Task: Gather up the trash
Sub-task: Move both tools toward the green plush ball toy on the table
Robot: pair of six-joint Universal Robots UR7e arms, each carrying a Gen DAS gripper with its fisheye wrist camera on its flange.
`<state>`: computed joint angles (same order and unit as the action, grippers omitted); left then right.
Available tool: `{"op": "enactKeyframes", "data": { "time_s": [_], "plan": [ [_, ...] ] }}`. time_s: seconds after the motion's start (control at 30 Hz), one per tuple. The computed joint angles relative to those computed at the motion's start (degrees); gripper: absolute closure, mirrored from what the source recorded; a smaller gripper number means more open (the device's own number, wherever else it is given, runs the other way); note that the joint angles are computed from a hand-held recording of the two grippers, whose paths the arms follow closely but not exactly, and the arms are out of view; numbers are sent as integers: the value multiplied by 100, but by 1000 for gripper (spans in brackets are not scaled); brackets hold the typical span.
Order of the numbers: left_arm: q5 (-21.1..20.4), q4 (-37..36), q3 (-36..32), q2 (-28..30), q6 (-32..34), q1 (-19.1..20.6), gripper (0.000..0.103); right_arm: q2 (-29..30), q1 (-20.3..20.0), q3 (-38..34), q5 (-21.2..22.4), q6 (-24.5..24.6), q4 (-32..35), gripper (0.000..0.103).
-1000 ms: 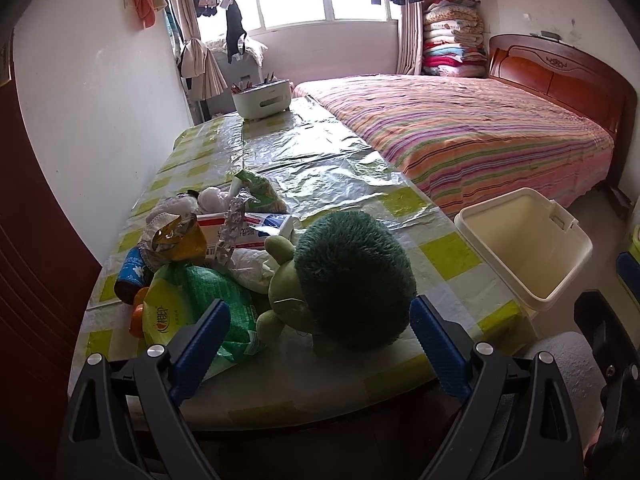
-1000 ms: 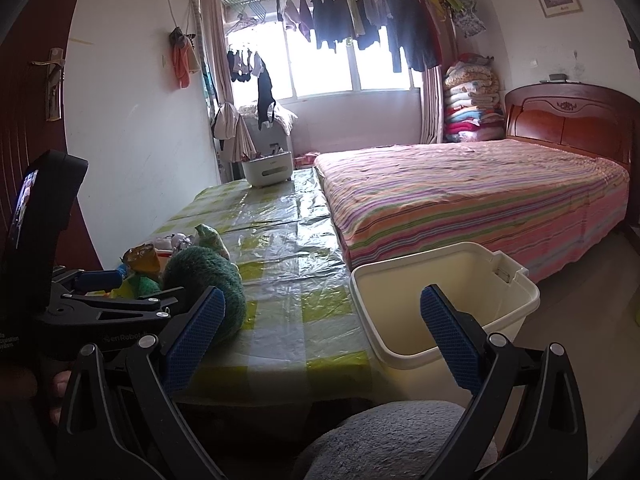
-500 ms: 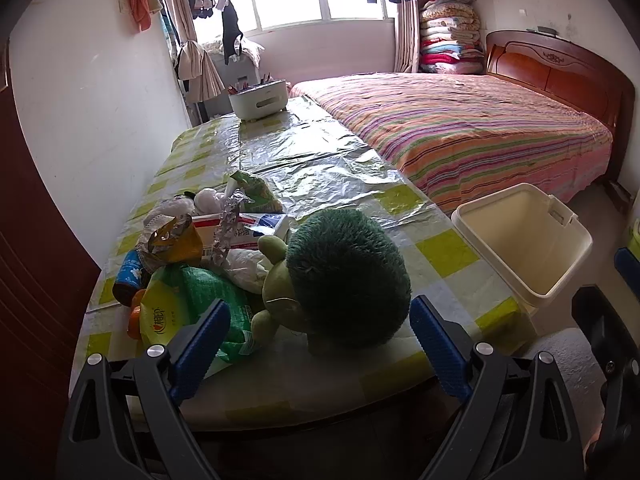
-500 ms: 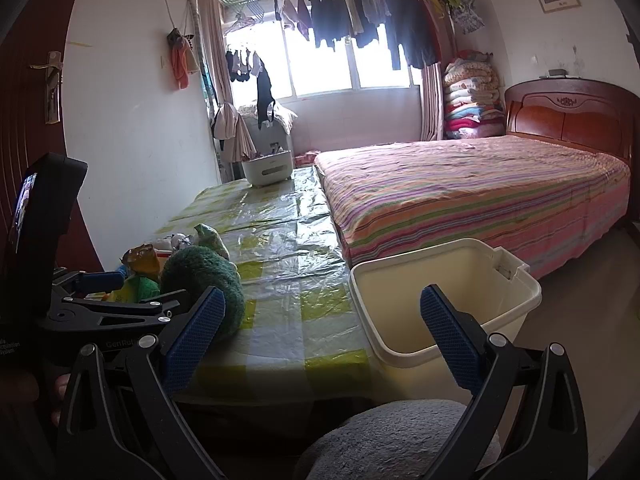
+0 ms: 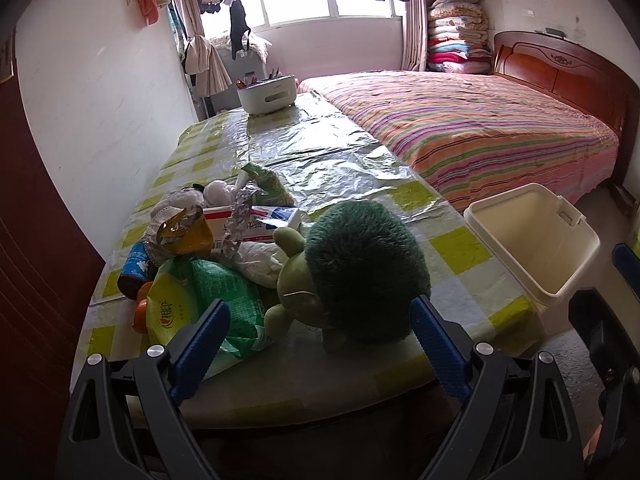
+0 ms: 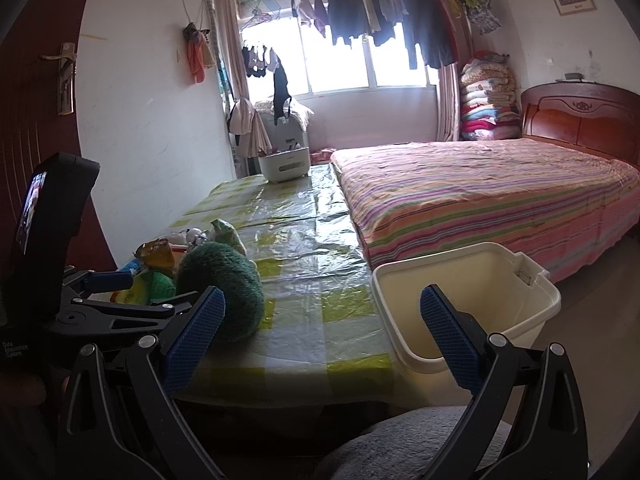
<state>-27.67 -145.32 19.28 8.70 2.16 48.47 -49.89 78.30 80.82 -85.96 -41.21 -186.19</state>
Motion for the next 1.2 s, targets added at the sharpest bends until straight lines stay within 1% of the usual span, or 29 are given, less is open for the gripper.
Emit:
{"op": "enactKeyframes", "data": {
  "time_s": [0.4,1.2],
  "plan": [
    [65,-194,271,-155,-25,10,14,46,29,-31,-37,-15,40,6],
    [129,-498,882,-502,-158,44,14,141,150,-106,-58,-245,242,6]
  ]
}}
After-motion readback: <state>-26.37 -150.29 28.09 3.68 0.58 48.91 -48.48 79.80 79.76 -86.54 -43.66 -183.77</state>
